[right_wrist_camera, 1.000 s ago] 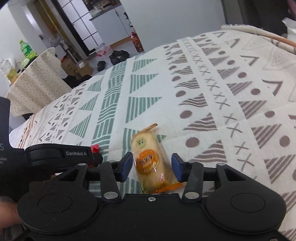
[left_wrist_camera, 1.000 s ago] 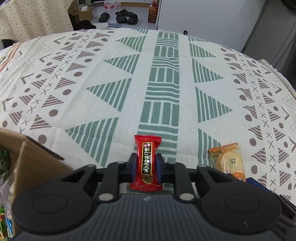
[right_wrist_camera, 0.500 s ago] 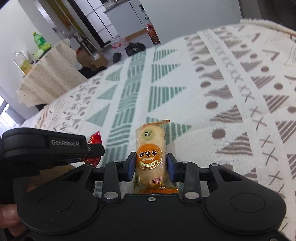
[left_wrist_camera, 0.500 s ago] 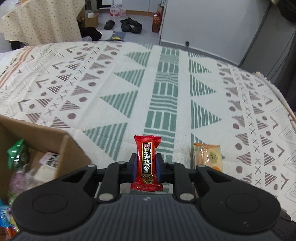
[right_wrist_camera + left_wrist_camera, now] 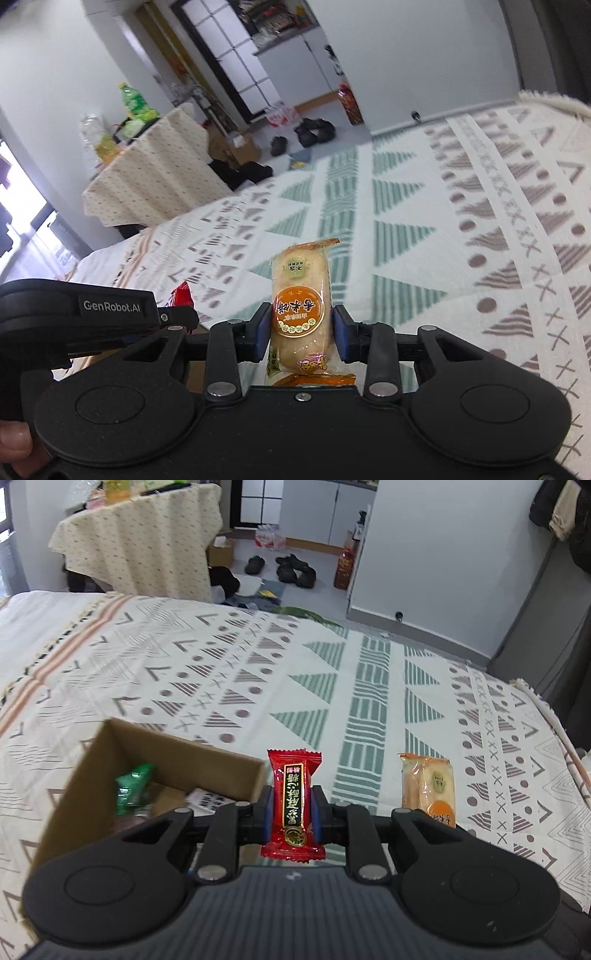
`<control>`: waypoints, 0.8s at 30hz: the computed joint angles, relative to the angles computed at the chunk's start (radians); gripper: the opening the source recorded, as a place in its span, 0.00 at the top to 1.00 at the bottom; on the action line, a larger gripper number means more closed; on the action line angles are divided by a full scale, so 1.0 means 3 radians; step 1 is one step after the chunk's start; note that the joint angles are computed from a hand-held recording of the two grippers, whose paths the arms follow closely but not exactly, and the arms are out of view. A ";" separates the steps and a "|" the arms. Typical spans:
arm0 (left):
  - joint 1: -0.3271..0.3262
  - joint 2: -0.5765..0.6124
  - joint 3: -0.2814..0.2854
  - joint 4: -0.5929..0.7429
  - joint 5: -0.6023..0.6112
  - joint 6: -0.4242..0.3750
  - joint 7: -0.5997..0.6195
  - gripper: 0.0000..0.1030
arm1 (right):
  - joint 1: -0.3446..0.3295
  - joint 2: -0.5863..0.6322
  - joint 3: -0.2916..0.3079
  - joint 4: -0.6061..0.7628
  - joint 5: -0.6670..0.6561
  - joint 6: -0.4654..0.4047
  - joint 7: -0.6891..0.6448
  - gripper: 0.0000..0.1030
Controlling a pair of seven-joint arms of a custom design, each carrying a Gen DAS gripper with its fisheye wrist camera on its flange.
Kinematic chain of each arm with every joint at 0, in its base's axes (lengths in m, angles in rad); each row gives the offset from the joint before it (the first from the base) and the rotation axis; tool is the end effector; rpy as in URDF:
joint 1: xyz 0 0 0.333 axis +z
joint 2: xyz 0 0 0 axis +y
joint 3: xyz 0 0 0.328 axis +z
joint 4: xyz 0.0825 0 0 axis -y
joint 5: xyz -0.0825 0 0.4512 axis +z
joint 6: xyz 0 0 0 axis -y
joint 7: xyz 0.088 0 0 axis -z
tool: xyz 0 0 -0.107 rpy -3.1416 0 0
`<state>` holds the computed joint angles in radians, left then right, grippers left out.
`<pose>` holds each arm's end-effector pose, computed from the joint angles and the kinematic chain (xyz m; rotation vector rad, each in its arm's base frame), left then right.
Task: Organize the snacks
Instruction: 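Carry both snacks over the cardboard box and open both tools to drop them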
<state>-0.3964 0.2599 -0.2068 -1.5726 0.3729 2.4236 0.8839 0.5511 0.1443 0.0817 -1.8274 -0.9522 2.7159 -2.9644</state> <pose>0.6303 -0.4119 0.5558 -1.8031 1.9926 -0.7635 0.5549 0.4400 0.5133 -1.2420 1.8414 -0.4228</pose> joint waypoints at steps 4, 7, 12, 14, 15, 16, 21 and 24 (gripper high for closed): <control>0.0040 -0.0177 0.0021 -0.0160 0.0034 0.0018 -0.0092 0.81 | 0.0025 0.0024 0.0001 0.0070 -0.0081 0.0036 0.0001 0.66; 0.0088 -0.0291 0.0017 -0.0265 0.0067 0.0022 -0.0148 0.81 | 0.0040 0.0060 -0.0003 0.0112 -0.0072 0.0055 0.0002 0.66; 0.0179 -0.0470 -0.0004 -0.0435 0.0108 -0.0044 -0.0191 0.81 | 0.0099 0.0124 -0.0028 0.0187 -0.0123 0.0161 0.0043 0.66; 0.0218 -0.0532 -0.0013 -0.0503 0.0104 -0.0085 -0.0219 0.81 | 0.0135 0.0158 -0.0039 0.0240 -0.0155 0.0181 0.0034 0.66; 0.0239 -0.0565 -0.0018 -0.0543 0.0094 -0.0094 -0.0224 0.81 | 0.0151 0.0174 -0.0043 0.0264 -0.0162 0.0196 0.0018 0.66; 0.0258 -0.0599 -0.0022 -0.0582 0.0095 -0.0107 -0.0234 0.81 | 0.0165 0.0191 -0.0047 0.0287 -0.0162 0.0216 -0.0005 0.66; 0.0348 -0.0726 -0.0046 -0.0734 0.0011 -0.0170 -0.0235 0.81 | 0.0228 0.0290 -0.0078 0.0392 -0.0066 0.0361 -0.0155 0.66; 0.0379 -0.0765 -0.0060 -0.0780 0.0045 -0.0258 -0.0295 0.81 | 0.0282 0.0347 -0.0119 0.0453 -0.0015 0.0436 -0.0233 0.66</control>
<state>-0.2828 0.0304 -0.2248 -1.8066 0.3865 2.3462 0.7954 0.6358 0.2484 0.0460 -1.6915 -0.9566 2.8467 -3.0341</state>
